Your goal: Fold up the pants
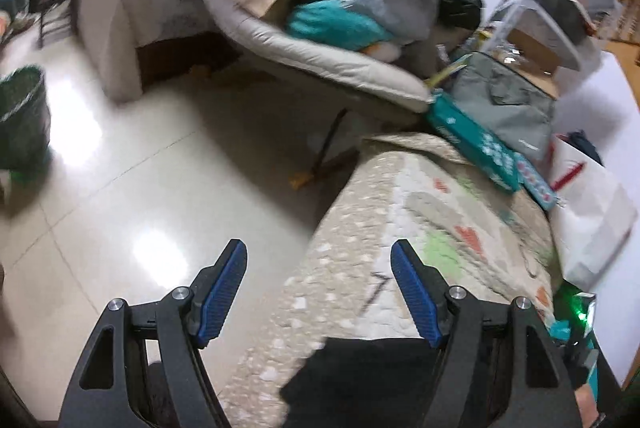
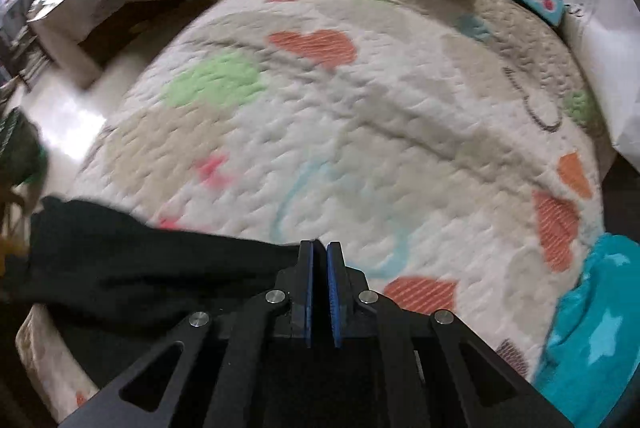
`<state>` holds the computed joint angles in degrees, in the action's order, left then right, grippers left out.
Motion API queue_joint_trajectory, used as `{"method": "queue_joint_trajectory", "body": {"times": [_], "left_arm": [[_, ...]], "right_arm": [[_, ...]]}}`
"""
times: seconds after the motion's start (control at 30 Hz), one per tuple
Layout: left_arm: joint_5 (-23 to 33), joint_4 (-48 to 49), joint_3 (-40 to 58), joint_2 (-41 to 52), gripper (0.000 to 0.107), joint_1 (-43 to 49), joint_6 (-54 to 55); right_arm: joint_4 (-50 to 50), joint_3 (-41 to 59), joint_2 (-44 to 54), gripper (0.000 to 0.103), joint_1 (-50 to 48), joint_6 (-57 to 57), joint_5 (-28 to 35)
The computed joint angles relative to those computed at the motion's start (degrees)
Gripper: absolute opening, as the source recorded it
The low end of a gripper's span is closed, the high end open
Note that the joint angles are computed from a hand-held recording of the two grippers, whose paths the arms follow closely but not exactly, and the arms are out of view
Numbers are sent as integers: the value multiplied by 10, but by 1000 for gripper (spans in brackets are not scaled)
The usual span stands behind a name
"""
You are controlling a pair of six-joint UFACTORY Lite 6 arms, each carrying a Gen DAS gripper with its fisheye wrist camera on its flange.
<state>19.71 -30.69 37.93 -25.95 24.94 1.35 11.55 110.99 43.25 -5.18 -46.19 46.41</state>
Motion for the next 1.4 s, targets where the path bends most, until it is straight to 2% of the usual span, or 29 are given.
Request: {"method": "queue_joint_trajectory", "body": {"times": [0.03, 0.07, 0.2, 0.27, 0.3, 0.37, 0.4, 0.43, 0.47, 0.57, 0.6, 0.63, 0.77, 0.8, 0.83, 0.87, 1.03, 1.1, 1.17, 1.23, 1.3, 1.4], "left_arm": [[0, -25, -3, 11, 74, 17, 25], [5, -48, -4, 21, 74, 35, 48], [25, -148, 2, 41, 74, 97, 140], [24, -153, 2, 35, 74, 103, 142], [25, -157, 3, 34, 74, 105, 145], [29, -167, 9, 40, 74, 106, 150], [34, -176, 12, 42, 74, 108, 156], [39, -184, 16, 45, 74, 112, 159], [45, -193, 17, 44, 74, 118, 165], [59, -204, 15, 29, 74, 141, 179], [64, -207, 15, 24, 74, 149, 185], [70, -212, 14, 19, 74, 159, 193], [96, -253, 17, 22, 74, 194, 232], [104, -263, 20, 29, 74, 198, 240], [111, -267, 20, 31, 74, 203, 244], [117, -275, 21, 35, 74, 206, 250], [127, -293, 21, 35, 74, 208, 262], [122, -291, 21, 32, 74, 201, 258], [112, -281, 21, 30, 74, 190, 249], [97, -263, 21, 26, 74, 176, 236], [78, -232, 22, 24, 74, 157, 212], [67, -197, 26, 34, 74, 125, 185]], "right_arm": [[-26, 23, 18, 0, 4, 21, -3], [-76, 44, 36, 0, 14, 62, -31], [-174, 118, 90, 1, 28, 172, -30], [-135, 56, 35, 2, 30, 155, -55], [-81, 26, 4, 4, 35, 113, -43], [23, -51, -68, 15, 52, 18, -6], [76, -101, -110, 42, 67, -34, 17], [111, -138, -139, 73, 82, -68, 29], [148, -192, -179, 79, 103, -110, 34], [196, -319, -268, 77, 193, -192, 21], [199, -348, -286, 73, 220, -204, 4], [196, -379, -304, 67, 250, -217, -20], [131, -447, -317, 58, 350, -185, -117], [91, -451, -305, 39, 370, -154, -140], [44, -449, -287, 13, 383, -111, -156], [20, -444, -279, 13, 385, -85, -162], [28, -360, -232, 13, 375, -27, -148], [34, -305, -198, 15, 366, 2, -118], [30, -256, -163, 21, 365, 35, -82], [25, -238, -155, 49, 363, 56, -75], [41, -239, -175, 61, 341, 52, -79], [55, -238, -214, 61, 274, 38, -58]]}}
